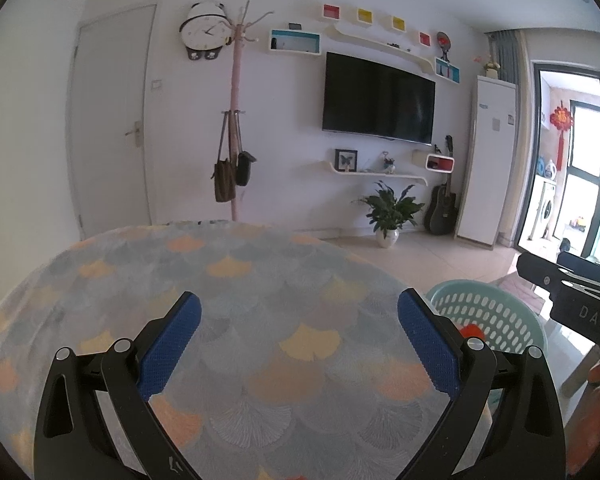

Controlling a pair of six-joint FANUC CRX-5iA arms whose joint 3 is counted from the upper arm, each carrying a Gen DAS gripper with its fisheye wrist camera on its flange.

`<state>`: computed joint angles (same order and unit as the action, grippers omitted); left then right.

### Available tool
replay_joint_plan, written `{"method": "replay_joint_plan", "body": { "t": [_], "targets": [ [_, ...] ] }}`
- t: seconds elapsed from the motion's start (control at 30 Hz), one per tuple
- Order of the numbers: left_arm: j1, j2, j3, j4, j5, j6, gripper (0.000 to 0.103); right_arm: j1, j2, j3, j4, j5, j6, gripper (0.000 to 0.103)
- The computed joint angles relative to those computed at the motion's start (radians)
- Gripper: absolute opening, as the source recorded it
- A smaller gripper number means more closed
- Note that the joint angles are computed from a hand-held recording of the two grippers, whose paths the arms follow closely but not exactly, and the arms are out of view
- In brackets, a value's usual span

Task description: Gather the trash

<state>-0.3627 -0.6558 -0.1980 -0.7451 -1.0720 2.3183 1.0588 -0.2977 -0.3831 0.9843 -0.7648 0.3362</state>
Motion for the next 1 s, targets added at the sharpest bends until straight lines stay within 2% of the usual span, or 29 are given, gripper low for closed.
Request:
{"method": "replay_joint_plan", "body": {
  "t": [0.1, 0.3, 0.5, 0.67, 0.87, 0.97, 1.0],
  "targets": [
    [-0.1, 0.023, 0.027, -0.1, -0.074, 0.061, 0.095, -0.001, 0.0, -0.001, 0.0, 0.003, -0.002, 0.068],
    [-0.14, 0.032, 0.04, -0.142, -0.099, 0.085, 0.095, -0.001, -0.001, -0.002, -0.001, -0.001, 0.001, 0.069],
    [-0.252, 0.065, 0.067, -0.251, -0.195, 0.142, 0.095, 0.008, 0.01, 0.003, -0.004, -0.01, 0.0, 0.069],
    [-0.264, 0.069, 0.074, -0.258, -0.21, 0.149, 0.095, 0.008, 0.01, 0.002, -0.003, -0.01, -0.003, 0.069],
    [-0.246, 0.059, 0.071, -0.231, -0.194, 0.141, 0.095, 0.007, 0.01, 0.002, -0.005, -0.01, 0.001, 0.069],
    [-0.308, 0.066, 0.074, -0.3, -0.239, 0.172, 0.096, 0.009, 0.009, 0.001, -0.008, -0.009, 0.0, 0.069],
    [-0.296, 0.063, 0.071, -0.294, -0.23, 0.163, 0.096, 0.009, 0.008, 0.0, -0.012, -0.005, 0.0, 0.069]
  ]
}}
